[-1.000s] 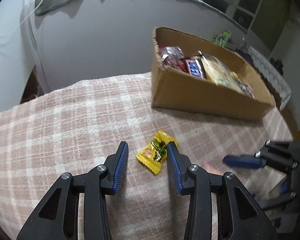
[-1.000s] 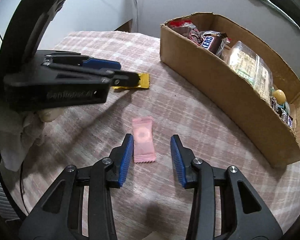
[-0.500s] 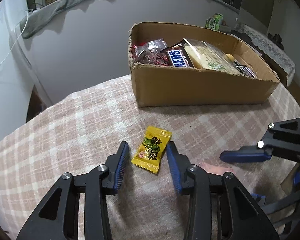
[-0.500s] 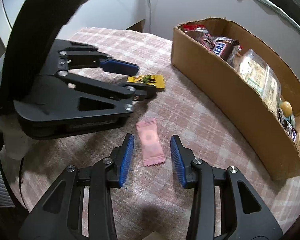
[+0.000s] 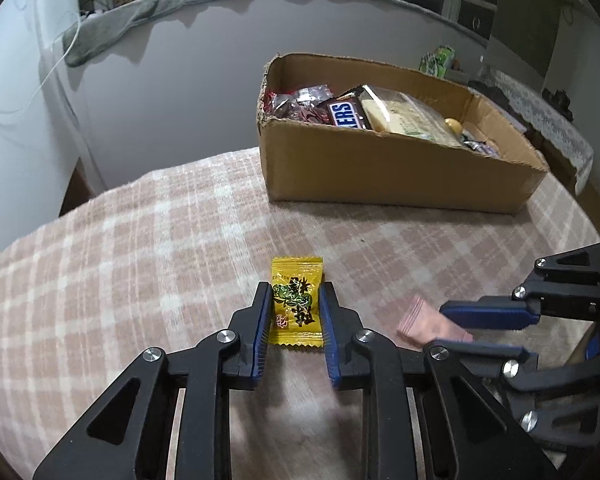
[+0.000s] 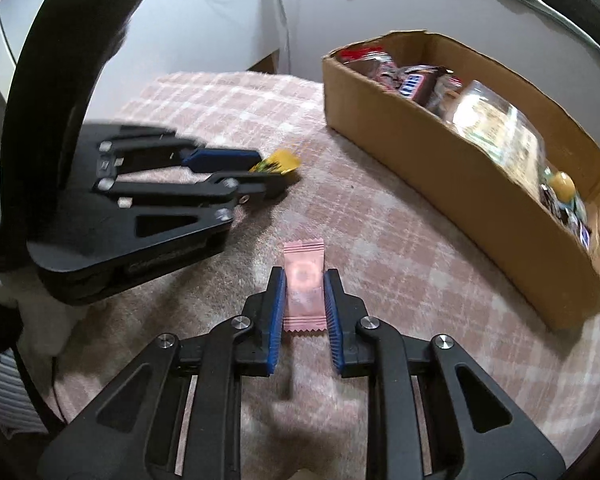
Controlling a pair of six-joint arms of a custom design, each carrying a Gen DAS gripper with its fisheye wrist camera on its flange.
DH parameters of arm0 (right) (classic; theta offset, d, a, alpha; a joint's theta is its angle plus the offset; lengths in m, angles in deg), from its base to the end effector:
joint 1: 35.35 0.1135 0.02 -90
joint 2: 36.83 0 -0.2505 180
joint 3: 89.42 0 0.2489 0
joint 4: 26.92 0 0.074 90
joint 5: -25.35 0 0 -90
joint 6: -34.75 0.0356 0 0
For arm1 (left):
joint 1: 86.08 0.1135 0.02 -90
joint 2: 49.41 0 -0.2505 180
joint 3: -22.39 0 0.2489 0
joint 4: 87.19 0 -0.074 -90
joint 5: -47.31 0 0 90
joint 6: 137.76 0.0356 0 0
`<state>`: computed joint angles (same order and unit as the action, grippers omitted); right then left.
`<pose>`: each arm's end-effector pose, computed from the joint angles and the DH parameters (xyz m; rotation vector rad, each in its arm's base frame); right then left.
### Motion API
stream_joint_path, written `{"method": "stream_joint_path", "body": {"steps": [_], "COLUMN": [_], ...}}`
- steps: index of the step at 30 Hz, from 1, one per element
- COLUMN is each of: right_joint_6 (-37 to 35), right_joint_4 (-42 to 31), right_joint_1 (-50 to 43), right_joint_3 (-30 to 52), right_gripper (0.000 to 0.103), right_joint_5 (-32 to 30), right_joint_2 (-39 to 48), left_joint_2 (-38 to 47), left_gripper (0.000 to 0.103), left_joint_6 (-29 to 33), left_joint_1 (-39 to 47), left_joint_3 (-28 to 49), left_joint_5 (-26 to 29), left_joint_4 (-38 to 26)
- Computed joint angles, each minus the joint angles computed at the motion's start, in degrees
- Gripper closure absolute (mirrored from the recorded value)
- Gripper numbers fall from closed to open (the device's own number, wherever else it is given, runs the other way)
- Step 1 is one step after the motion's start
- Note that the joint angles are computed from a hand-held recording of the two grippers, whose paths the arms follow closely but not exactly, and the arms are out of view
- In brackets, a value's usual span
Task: Organize snacks
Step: 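Grasp the pink candy with the right tool while the left tool grasps the yellow candy, then carry both candies over the box and open both tools to drop them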
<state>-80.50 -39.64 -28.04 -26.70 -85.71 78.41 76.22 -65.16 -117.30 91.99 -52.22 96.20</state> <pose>0.3189 0.0538 0.0452 -0.8414 2.4979 0.3934 0.3205 -0.1874 0.0240 0.2287 2.4677 -0.1566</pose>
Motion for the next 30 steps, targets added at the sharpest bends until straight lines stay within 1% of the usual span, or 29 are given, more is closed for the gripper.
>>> {"method": "stream_joint_path", "body": {"steps": [5, 9, 11, 15, 23, 30], "right_joint_6": [0.7, 0.6, 0.5, -0.3, -0.4, 0.6], "right_joint_4": [1.6, 0.5, -0.4, -0.1, -2.4, -3.5], "right_joint_1": [-4.6, -8.9, -10.8, -13.5, -18.5, -20.3], "right_joint_3": [-4.5, -4.8, -4.5, -4.9, 0.0, 6.3], "right_gripper": [0.083, 0.083, 0.083, 0.083, 0.083, 0.083], "right_joint_5": [-4.4, -7.9, -8.9, -9.4, -11.3, -11.9], "right_joint_2": [-5.0, -7.6, -8.6, -10.9, -13.0, -10.9], "left_joint_2": [-4.7, -7.7, -8.4, -10.2, -11.9, -9.8], "left_gripper": [0.082, 0.082, 0.082, 0.082, 0.082, 0.082], "left_joint_6": [-4.5, -7.9, -8.8, -9.2, -8.7, -6.5], "left_joint_1": [-1.1, -2.4, -2.7, -2.8, -4.2, -5.4], "left_joint_3": [-6.5, -10.0, -10.8, -11.0, -6.5, 0.7], "left_joint_5": [-0.6, -1.3, -1.8, -2.1, -5.4, -7.4], "left_joint_4": [6.1, 10.1, 11.0, 10.9, 8.4, 5.2]}}
